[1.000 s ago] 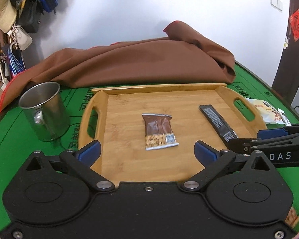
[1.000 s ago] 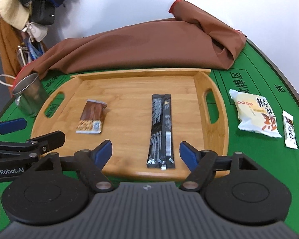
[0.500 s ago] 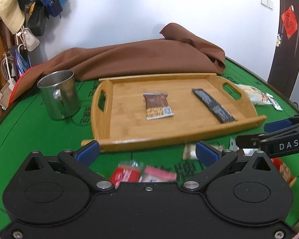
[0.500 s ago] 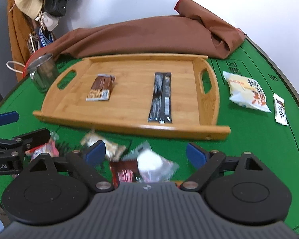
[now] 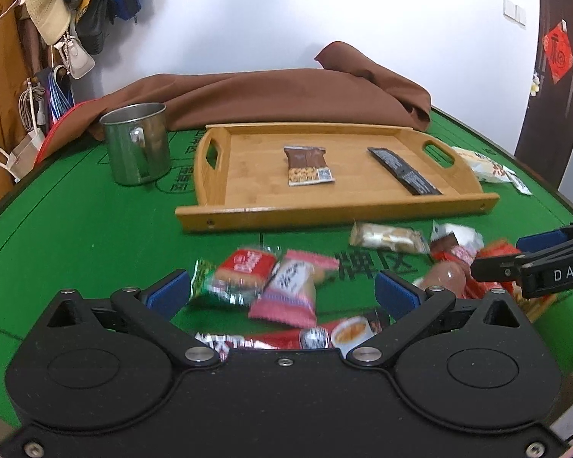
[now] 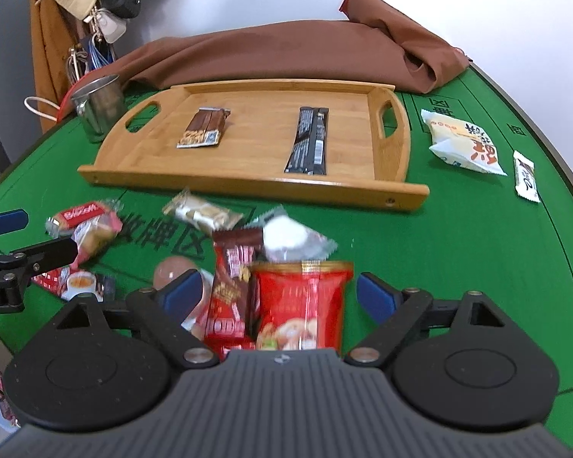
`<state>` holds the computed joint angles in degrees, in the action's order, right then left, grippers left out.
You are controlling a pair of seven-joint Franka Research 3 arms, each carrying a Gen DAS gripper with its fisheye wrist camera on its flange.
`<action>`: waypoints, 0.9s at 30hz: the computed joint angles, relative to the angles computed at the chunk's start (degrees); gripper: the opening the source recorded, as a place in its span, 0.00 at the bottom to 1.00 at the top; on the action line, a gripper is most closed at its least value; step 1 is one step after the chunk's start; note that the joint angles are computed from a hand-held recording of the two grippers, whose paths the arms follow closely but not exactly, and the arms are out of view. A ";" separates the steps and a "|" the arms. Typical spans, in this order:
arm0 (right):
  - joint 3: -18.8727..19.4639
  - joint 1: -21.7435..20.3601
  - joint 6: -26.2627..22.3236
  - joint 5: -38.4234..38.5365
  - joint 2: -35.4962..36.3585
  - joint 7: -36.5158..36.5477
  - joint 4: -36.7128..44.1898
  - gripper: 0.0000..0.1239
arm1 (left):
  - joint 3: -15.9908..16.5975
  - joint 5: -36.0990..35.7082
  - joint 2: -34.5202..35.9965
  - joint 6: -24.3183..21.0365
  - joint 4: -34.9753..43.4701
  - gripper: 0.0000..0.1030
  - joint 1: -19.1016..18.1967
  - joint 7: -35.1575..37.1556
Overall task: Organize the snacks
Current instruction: 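Move both tools back over the remaining snack pile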
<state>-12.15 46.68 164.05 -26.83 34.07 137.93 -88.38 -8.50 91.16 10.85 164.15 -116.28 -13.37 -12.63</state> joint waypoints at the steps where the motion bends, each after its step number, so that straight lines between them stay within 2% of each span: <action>1: -0.72 0.67 0.27 -0.68 -0.34 0.67 -0.76 0.75 | -0.05 0.87 -0.44 -0.28 -0.68 1.00 -0.20 -0.77; 5: -3.12 3.05 0.51 -4.40 -1.51 3.57 -3.19 0.75 | -0.74 1.07 -1.14 -0.86 -2.35 1.00 -0.52 0.17; 10: -3.89 3.91 1.69 -8.02 -2.90 6.76 -5.49 0.75 | -1.41 0.76 -0.98 -3.58 -2.90 1.00 -1.49 0.87; 13: -4.65 4.78 1.70 -11.01 -3.66 9.18 -6.53 0.75 | -1.46 1.22 -0.73 -2.98 -2.92 1.00 -1.63 0.12; 16: -4.05 4.40 1.88 -13.18 -4.46 10.66 -7.53 0.75 | -1.43 1.10 -0.26 -2.11 -2.74 1.00 -1.64 0.28; 19: -3.63 4.02 1.94 -15.20 -5.08 12.18 -8.34 0.74 | -1.40 0.13 0.06 -3.13 -2.66 1.00 -1.98 1.46; 24: -1.37 2.19 0.60 -16.56 -5.17 11.94 -8.35 0.64 | -1.04 -3.13 0.73 -3.95 -2.55 1.00 -2.10 4.79; 27: 0.01 0.87 0.93 -15.70 -4.98 11.49 -8.43 0.63 | -0.63 -3.99 0.80 -4.46 -2.71 1.00 -2.30 6.12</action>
